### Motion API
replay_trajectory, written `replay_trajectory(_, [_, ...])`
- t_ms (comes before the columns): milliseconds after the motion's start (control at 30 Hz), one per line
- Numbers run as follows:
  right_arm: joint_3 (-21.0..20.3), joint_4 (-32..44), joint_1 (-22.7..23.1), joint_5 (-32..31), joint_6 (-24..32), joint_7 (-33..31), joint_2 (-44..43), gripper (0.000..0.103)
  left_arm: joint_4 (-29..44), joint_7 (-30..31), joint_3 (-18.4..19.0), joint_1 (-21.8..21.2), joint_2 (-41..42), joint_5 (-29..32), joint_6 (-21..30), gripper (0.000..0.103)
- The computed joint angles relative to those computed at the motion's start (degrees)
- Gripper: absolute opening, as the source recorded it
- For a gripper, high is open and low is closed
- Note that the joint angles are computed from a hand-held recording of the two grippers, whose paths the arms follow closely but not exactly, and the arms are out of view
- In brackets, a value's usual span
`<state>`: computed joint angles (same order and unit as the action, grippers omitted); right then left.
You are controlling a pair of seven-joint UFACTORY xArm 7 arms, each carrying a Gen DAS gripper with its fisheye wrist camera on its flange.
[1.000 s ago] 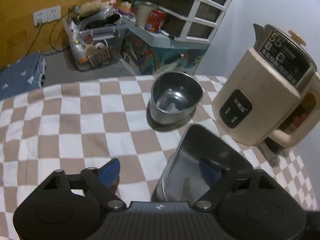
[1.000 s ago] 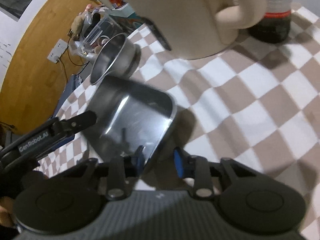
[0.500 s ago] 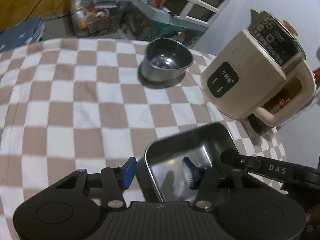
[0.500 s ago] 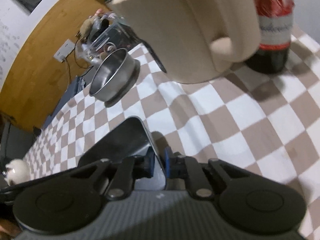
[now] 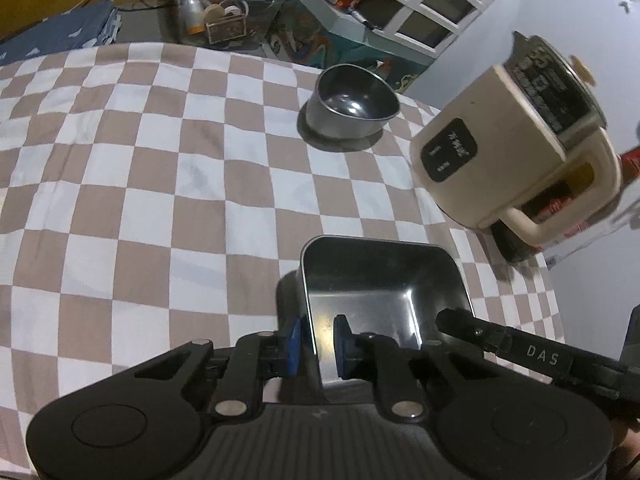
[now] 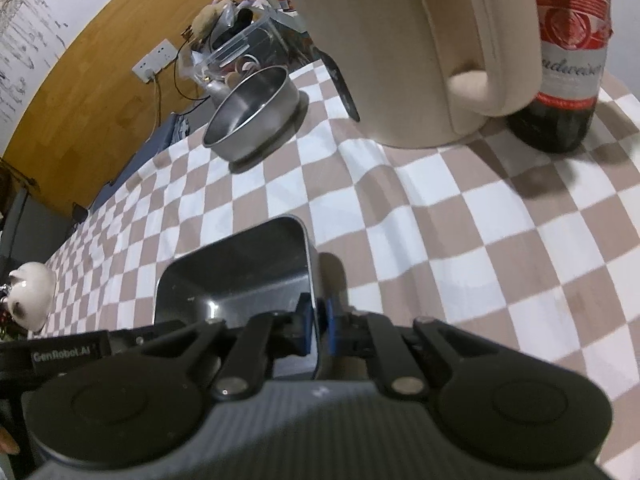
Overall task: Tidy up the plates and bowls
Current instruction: 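Carry the steel tray with both grippers beside the dish stack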
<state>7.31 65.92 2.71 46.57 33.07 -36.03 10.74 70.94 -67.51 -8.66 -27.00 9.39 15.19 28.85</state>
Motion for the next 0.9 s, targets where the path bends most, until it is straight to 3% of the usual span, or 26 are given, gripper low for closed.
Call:
replay_trajectory(500, [-4.1,-10.3,1.0,5.1,2.1,-6.6,-11.9,0.008,-3.7,-8.1,-3.0,-2.1,-7.1,8.0,1.0,0.017])
replay_trajectory(900, [-8.5,-20.6,4.4,4.3,1.5,-6.5,-24.4,0.008,-8.9,-14.6,-8.0,-2.1,-14.3,10.9,1.4,0.017])
